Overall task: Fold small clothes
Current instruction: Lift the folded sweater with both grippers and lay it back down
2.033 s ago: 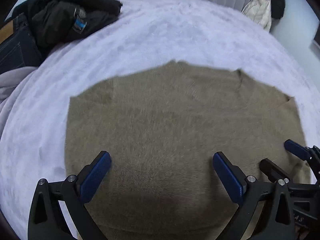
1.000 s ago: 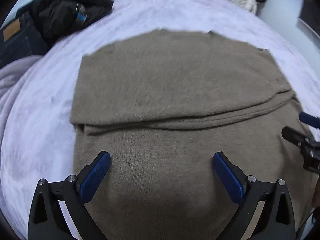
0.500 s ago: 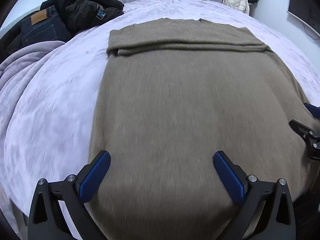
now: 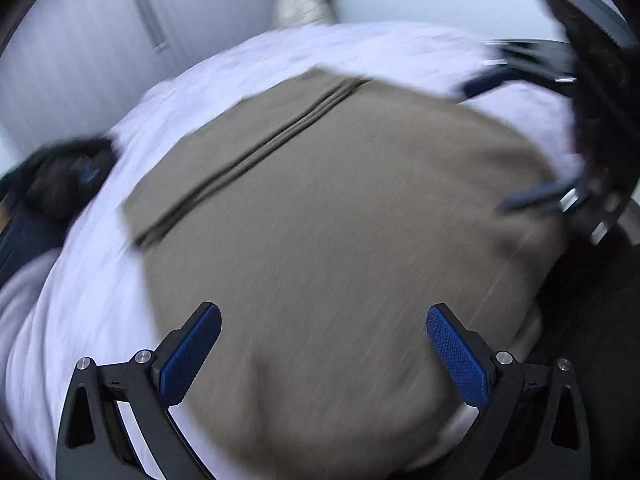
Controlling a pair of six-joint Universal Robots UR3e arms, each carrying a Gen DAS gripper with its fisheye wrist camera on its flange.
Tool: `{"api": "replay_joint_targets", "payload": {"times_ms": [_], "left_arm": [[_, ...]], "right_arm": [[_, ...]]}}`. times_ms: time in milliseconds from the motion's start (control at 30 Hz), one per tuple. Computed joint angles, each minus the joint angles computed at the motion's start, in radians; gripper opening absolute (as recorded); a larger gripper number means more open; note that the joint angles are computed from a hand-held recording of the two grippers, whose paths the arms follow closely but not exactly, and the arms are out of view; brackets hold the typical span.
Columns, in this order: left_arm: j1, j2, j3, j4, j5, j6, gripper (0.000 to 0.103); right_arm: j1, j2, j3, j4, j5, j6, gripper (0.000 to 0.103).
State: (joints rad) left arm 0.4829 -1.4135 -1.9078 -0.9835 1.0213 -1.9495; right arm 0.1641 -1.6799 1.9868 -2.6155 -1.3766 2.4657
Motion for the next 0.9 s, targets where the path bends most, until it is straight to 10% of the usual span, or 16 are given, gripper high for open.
{"api": "replay_joint_targets", "payload": {"times_ms": [267, 600, 800, 900], "left_arm": [[-0.112, -0.373, 0.298, -0.191, 0.024, 0.021, 0.103], [0.241, -0.037, -0.091, -0.212, -0.014, 0.285, 0.103], [0.179, -0.016, 0.073, -0.291, -0.042, 0.134, 0.103], [0.031, -0.151, 0.177, -0.024, -0.013, -0.188, 0.103]], "right_arm": [[0.013, 0.407, -0.45, 0.362, 0.113, -0.207, 0.098], [-0.387, -0.119, 0.139, 0.372, 0.268, -0.415, 0.099], [-0.25, -0.039, -0.119, 0.532, 0.136, -0.301, 0.099], [-0.257, 0.011, -0.231, 0.471, 0.247, -0.237, 0.099]]}}
